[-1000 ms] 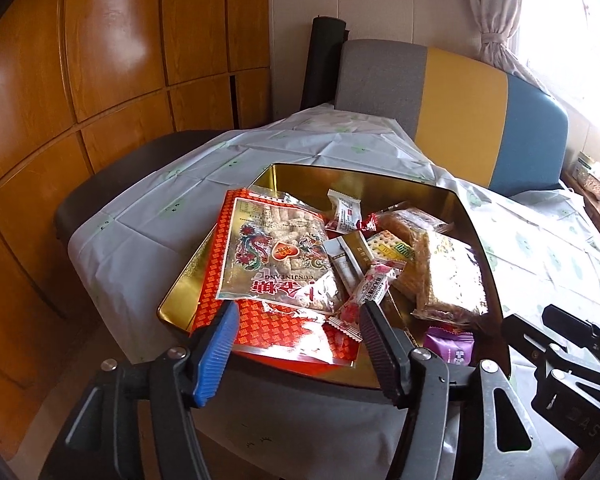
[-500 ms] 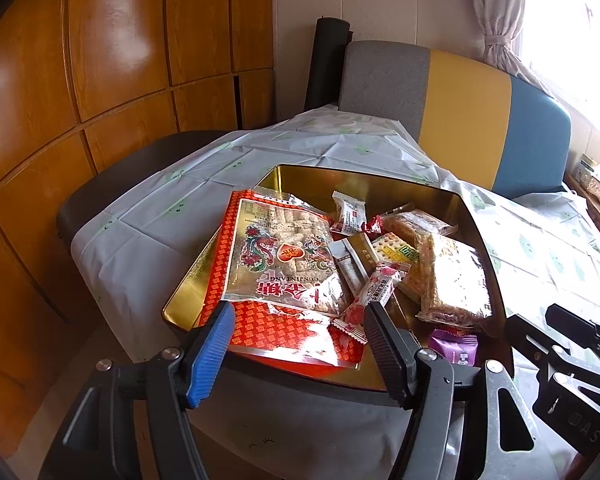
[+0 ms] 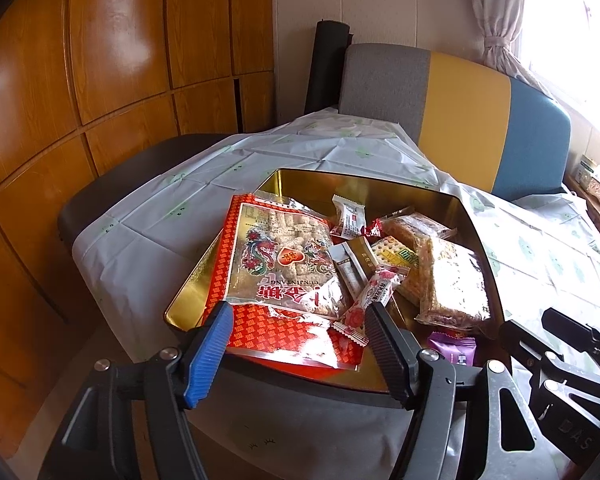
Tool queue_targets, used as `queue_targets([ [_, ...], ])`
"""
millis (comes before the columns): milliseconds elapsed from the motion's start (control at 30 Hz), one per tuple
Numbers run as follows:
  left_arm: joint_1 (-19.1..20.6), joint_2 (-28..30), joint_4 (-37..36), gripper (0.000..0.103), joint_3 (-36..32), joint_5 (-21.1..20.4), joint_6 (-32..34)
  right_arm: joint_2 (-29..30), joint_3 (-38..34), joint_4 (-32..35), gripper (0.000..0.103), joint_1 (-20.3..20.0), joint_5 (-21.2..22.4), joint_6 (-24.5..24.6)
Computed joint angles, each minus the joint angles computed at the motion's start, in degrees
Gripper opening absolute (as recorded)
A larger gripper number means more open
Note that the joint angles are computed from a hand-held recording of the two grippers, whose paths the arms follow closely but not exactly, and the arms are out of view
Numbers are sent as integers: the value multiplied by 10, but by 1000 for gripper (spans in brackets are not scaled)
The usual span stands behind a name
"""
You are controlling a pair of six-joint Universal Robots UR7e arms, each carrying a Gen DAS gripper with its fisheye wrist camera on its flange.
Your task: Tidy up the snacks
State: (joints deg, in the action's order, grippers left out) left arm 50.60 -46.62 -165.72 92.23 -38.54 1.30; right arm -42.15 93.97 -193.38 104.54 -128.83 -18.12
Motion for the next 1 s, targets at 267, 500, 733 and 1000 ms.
queue_targets([
  [267,-1,0,-2,69,0,0,2,1,1,-7,62,-1,1,-2],
  [500,-2,0,-2,69,-1,1,1,1,0,-4,62,-1,2,-3],
  [733,-1,-1,1,69,-1,-4,3,2,-1,-1,62,-1,1,-5],
  [1000,2,0,-20,69,-1,-14,14,3,-1,-3,62,-3,0,-7],
])
